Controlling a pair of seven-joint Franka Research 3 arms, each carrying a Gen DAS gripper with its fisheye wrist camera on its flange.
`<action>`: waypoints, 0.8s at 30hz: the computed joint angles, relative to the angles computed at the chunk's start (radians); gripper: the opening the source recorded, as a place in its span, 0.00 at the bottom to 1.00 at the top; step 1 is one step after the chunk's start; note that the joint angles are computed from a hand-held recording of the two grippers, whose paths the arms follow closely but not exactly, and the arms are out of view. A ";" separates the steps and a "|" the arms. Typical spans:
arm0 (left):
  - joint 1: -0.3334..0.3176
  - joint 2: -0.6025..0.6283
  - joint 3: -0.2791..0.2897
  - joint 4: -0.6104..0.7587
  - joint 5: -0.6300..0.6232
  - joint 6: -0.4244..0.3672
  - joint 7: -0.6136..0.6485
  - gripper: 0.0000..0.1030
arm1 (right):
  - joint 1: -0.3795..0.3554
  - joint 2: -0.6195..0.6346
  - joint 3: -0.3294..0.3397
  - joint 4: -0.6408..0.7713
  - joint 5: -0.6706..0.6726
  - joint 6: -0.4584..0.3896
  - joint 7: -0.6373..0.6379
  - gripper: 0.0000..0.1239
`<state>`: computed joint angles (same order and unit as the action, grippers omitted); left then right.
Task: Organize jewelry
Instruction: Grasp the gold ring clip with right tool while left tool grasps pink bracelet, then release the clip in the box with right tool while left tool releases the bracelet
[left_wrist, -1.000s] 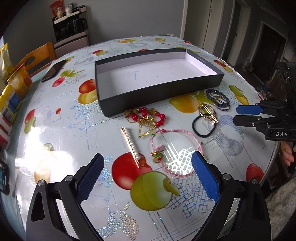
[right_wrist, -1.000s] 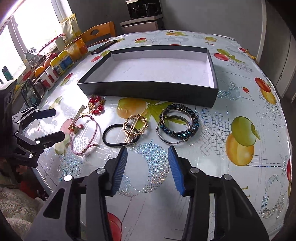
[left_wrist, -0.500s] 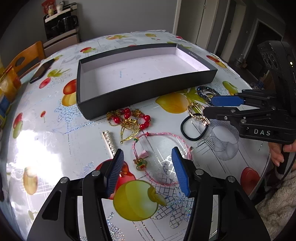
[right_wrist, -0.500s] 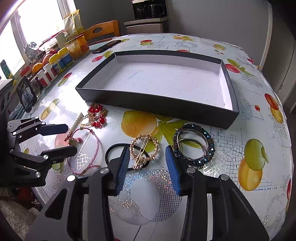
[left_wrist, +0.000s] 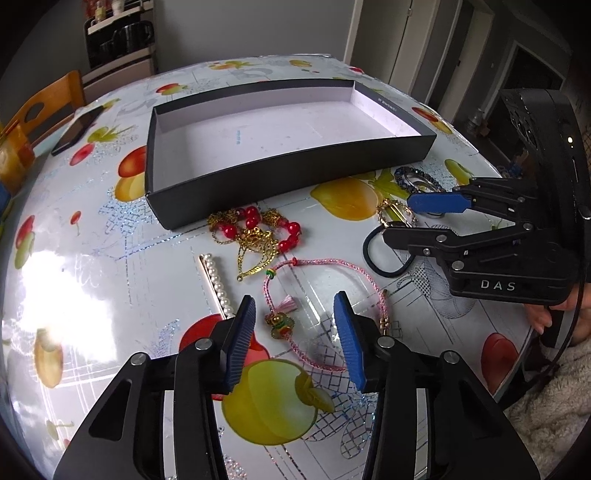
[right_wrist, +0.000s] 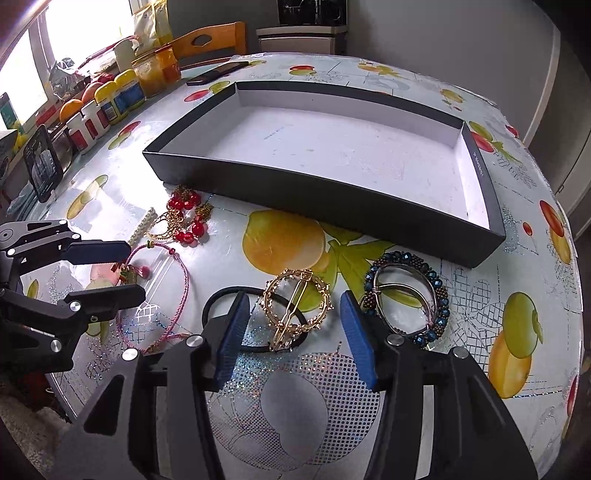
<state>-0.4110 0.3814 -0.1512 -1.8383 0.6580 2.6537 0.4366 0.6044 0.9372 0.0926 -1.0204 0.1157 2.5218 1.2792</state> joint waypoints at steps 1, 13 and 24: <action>0.001 0.001 -0.001 0.000 -0.003 0.002 0.002 0.38 | 0.000 -0.003 0.000 -0.006 -0.001 0.004 -0.003 0.42; 0.001 0.003 0.011 -0.001 0.008 0.004 -0.022 0.07 | -0.016 -0.020 0.023 -0.045 0.028 0.045 -0.038 0.34; 0.002 -0.040 0.015 0.012 0.084 -0.002 -0.039 0.06 | -0.061 -0.088 0.074 -0.130 0.115 0.131 -0.092 0.34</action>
